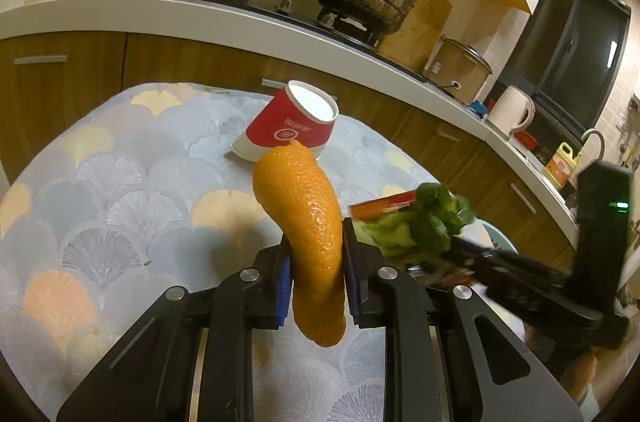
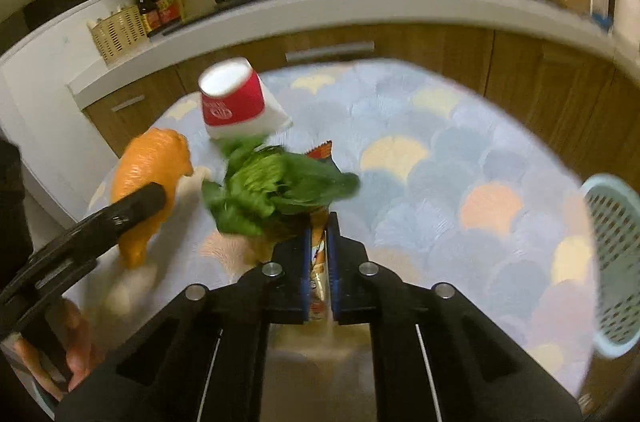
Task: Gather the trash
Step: 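Grasp the orange peel with the left tool while the right tool grasps the snack wrapper, then carry peel and wrapper over the blue basket and open both tools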
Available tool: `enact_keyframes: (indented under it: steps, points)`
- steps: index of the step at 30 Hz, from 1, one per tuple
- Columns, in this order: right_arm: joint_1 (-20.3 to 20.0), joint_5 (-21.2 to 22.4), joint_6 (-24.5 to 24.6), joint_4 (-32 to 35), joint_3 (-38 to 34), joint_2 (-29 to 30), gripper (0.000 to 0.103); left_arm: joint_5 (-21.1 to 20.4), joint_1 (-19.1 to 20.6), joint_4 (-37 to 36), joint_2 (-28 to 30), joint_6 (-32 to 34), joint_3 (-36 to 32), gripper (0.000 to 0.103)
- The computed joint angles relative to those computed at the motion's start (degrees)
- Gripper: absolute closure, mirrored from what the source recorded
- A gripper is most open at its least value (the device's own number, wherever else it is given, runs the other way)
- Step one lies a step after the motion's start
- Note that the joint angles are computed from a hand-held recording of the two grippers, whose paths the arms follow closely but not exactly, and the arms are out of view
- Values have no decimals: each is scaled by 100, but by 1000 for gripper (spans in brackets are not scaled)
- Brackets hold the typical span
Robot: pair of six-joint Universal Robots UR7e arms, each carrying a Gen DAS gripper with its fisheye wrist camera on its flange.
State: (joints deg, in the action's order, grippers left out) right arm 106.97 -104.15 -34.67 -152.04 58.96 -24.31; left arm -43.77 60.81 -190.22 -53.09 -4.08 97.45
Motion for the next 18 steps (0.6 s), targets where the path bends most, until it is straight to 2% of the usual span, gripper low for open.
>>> enact_keyframes:
  steps: [6,12,18]
  points:
    - [95,-162,-541,-905,598,-304,99,69,-64,-160,25,123,26,83]
    - [-35,-82,-389,-1146,867,-646,99,-17,-232,-269,73,405,33,83]
    - [-188,102,-220,-1380,1066,-994,99,-325,-471,-287,134,650,-40,82]
